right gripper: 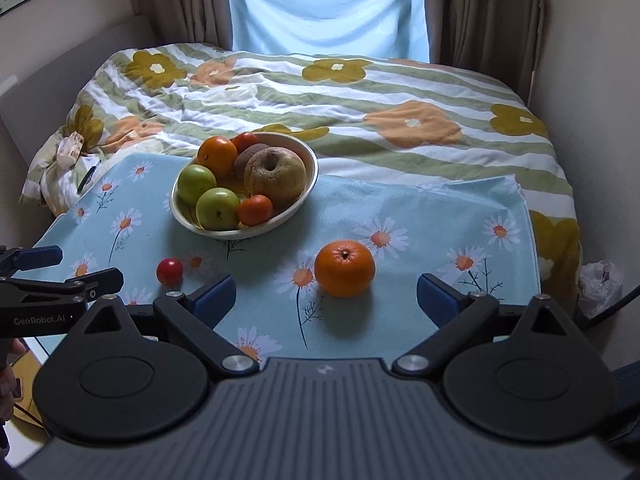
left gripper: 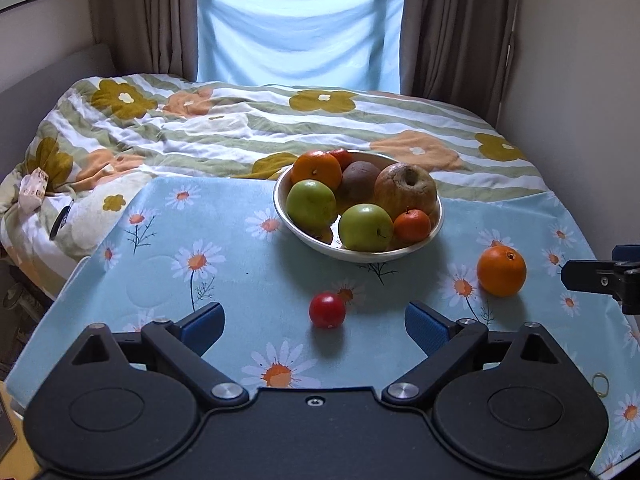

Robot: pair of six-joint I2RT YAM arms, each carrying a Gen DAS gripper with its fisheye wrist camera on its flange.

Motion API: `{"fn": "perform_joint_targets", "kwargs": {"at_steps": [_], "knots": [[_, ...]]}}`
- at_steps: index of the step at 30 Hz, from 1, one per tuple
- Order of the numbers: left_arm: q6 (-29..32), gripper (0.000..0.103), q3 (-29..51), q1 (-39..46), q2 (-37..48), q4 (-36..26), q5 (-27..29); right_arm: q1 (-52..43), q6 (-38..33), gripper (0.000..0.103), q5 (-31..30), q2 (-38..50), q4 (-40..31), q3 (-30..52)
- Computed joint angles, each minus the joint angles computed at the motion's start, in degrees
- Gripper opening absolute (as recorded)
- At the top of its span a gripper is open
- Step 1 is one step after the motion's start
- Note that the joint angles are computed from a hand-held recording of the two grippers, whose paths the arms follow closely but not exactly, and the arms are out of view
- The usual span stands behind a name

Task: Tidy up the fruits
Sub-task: 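Grasp the red tomato on the cloth with the left tool while the right tool reaches the large orange, then close the right tool on the large orange while the left tool holds the tomato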

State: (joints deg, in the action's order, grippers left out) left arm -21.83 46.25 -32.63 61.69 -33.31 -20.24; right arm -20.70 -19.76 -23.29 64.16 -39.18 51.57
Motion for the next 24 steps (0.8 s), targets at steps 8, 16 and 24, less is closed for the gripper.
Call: {"fn": "perform_joint_targets", "kwargs": {"at_steps": [8,16,24], "knots": [[-3.4,0.078,0.6,0.1,11.8,6.4,-2.1,-1.6,-5.0,0.103,-3.0,11.3,6.3,0.4],[-2.6,0.058,1.2,1.1,19.6,11.0,-1.9,-0.6,-5.5,0.103,-3.7,18.5,10.8,1.4],[-2.6,0.034,1.5,0.8,21.7,12.5,-2.0,0.6,-5.7,0.101,-3.5,22.7,12.9,2.7]]}}
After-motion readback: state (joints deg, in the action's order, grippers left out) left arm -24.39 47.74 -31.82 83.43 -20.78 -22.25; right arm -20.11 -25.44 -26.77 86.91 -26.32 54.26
